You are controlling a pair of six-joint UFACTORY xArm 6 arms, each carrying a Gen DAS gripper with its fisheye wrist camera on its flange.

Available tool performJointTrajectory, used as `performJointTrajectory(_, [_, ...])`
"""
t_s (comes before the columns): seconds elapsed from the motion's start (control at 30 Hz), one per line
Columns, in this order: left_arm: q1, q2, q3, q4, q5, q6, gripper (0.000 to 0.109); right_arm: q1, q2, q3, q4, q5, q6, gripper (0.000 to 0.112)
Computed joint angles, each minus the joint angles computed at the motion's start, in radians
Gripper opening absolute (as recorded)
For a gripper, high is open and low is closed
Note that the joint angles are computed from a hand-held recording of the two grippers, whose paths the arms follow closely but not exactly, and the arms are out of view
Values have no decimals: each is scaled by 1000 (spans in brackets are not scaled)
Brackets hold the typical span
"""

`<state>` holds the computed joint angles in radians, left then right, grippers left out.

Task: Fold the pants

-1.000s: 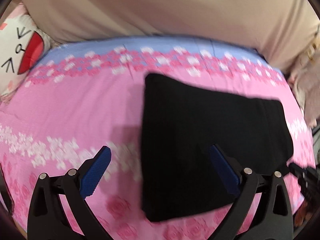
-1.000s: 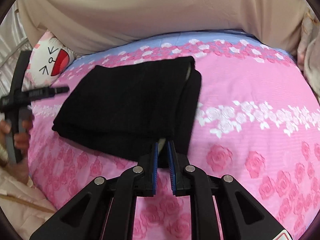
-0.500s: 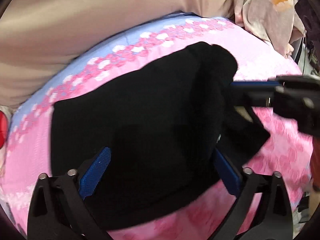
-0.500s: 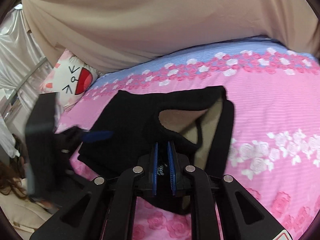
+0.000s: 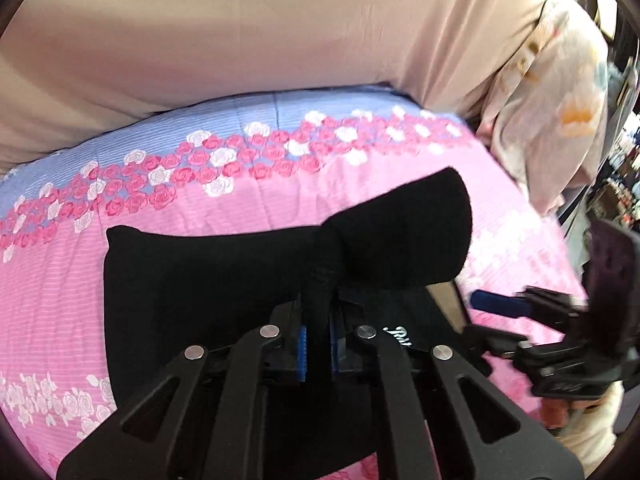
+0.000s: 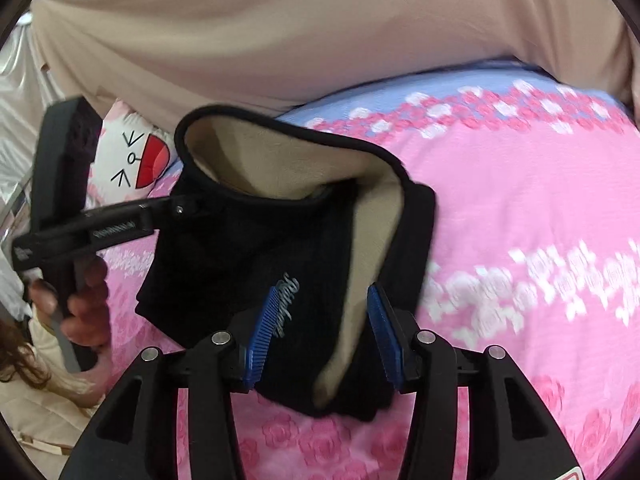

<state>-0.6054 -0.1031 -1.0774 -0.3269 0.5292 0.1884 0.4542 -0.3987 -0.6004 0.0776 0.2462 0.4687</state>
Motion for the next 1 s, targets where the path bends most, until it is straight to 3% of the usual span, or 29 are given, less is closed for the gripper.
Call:
performJointTrajectory(0.1, [-5, -14, 8, 29, -21, -16, 6, -7, 136, -94, 150, 18, -152, 47])
performJointTrajectory(0.33, [-5, -41, 24, 16, -28, 19, 6, -21, 240, -185, 92, 45, -129, 48])
performJointTrajectory(0.47, [-7, -43, 26, 10, -24, 26, 6, -28, 220, -157, 316, 3, -265, 45])
performJointTrajectory(0.57, [-11, -40, 28, 7, -20, 30, 6, -21, 249, -167, 302, -8, -239, 24])
performJointTrajectory(0.67, [-15, -47, 32, 2, -15, 27, 7, 17, 175, -128, 424, -82, -323, 10])
performJointTrajectory(0.73, [-17, -74, 45, -52, -3, 67, 8, 7, 78, -60, 355, -134, -223, 9])
performJointTrajectory(0.83, [-33, -102, 62, -220, 50, 217, 10, -53, 24, 8, 213, -101, -96, 9])
performJointTrajectory(0.9, [-60, -70, 63, -235, 86, 238, 11, -77, 89, 31, 292, -77, -130, 10])
performJointTrajectory(0.93, [-72, -44, 60, -221, 101, 225, 11, -66, 76, 58, 370, -127, -161, 10])
performJointTrajectory(1.0, [-77, -11, 56, -189, 144, 188, 11, -69, 22, 75, 401, -118, -147, 14])
